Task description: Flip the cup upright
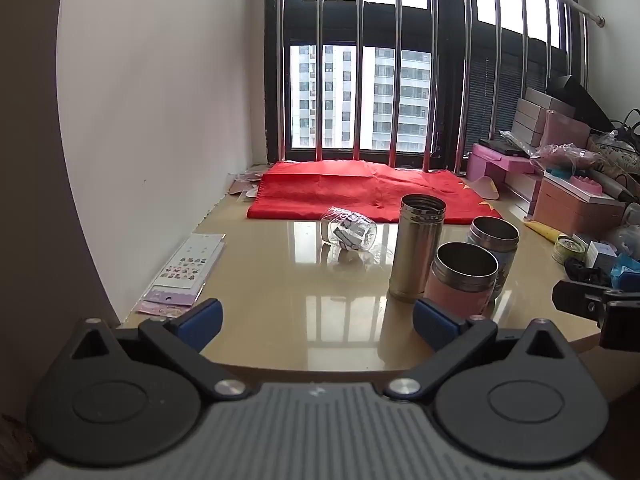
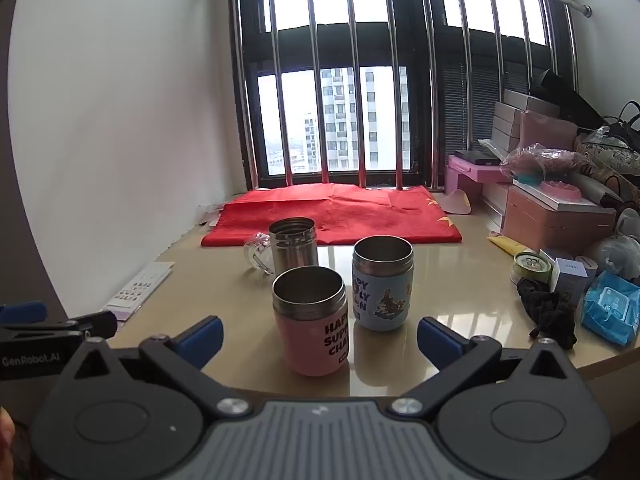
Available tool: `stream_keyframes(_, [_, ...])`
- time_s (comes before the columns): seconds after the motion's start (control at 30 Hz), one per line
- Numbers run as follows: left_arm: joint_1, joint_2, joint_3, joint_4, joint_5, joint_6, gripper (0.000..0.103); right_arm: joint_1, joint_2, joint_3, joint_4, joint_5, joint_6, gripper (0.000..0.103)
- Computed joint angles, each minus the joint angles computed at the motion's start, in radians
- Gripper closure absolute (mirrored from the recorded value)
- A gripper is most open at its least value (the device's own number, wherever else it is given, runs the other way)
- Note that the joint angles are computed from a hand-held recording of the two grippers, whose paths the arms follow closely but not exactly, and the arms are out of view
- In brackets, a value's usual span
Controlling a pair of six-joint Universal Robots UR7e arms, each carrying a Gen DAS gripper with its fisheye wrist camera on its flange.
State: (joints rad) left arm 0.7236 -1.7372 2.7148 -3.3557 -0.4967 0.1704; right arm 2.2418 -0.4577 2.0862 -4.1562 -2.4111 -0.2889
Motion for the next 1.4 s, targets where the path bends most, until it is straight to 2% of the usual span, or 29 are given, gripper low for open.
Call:
stream_keyframes(0.27, [-0.006, -0.01, 0.002, 0.017, -0.003, -0.013, 0.0, 0.001, 0.0, 0.001, 0.001, 0.003, 0.006, 0.0])
stream_keyframes(0.47, [0.015, -0.027, -0.002, 0.015, -0.015, 0.005, 0.0, -0.002, 0.002, 0.004, -0.003, 0.006, 0.005, 0.0])
stream_keyframes(0.5, [0.02, 0.009, -0.012, -0.006, -0.02, 0.001, 0.0, -0.001, 0.001, 0.005, -0.005, 0.005, 0.005, 0.0])
stream_keyframes(1.4, [-0.004, -0.019, 0.003, 0.032, 0.001, -0.034, 0.0, 0.002, 0.004, 0.003, -0.006, 0.002, 0.005, 0.0])
